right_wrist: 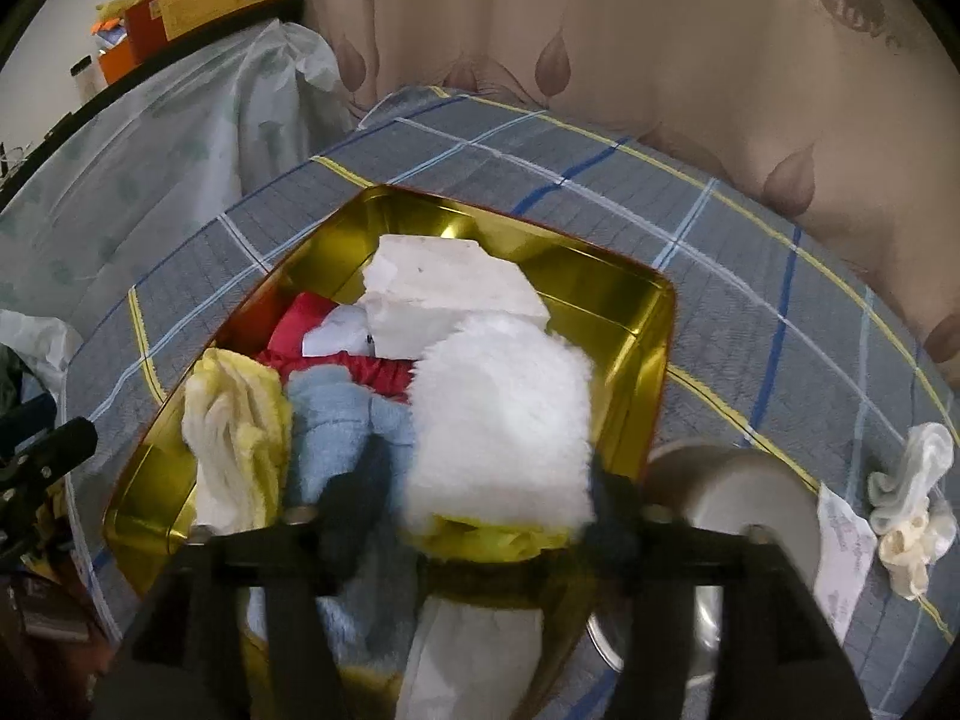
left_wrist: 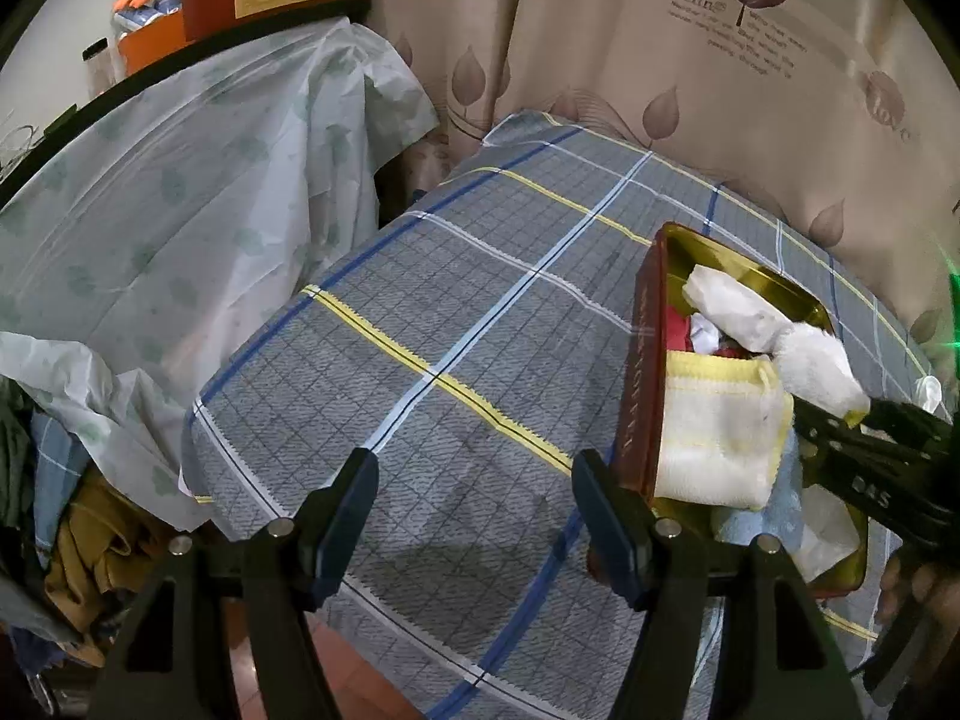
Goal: Organize soft objects
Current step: 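Carry the fuzzy white towel into the gold tray and open the right tool, then move the right tool back from the gold tray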
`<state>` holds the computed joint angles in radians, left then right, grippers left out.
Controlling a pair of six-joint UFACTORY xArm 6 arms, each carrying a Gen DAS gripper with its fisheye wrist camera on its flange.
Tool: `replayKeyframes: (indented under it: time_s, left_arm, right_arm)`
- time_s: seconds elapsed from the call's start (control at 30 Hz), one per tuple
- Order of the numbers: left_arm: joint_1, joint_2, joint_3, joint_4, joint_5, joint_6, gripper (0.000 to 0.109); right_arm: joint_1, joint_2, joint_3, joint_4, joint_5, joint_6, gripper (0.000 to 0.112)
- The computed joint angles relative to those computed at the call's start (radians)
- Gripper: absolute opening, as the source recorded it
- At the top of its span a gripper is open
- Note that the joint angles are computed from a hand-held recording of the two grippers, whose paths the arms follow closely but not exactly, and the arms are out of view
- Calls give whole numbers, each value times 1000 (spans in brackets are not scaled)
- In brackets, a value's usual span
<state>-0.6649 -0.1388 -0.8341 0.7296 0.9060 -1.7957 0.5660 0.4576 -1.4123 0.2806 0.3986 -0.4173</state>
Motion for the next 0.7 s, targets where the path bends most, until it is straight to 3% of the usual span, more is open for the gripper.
replayKeyframes:
  time_s: [0.23, 0.53, 0.7]
  left_arm:
    - [3, 15, -8, -9, 8, 16, 69]
    - [-7, 6, -7, 10, 31, 3, 69]
    - [-24, -6, -16, 19, 86, -9, 69]
  right_arm:
    - [-4, -84, 79, 30, -7, -43, 86]
    - [-2, -224, 217, 192, -91, -211, 87]
    - [-56, -296, 279, 333, -128, -347, 88]
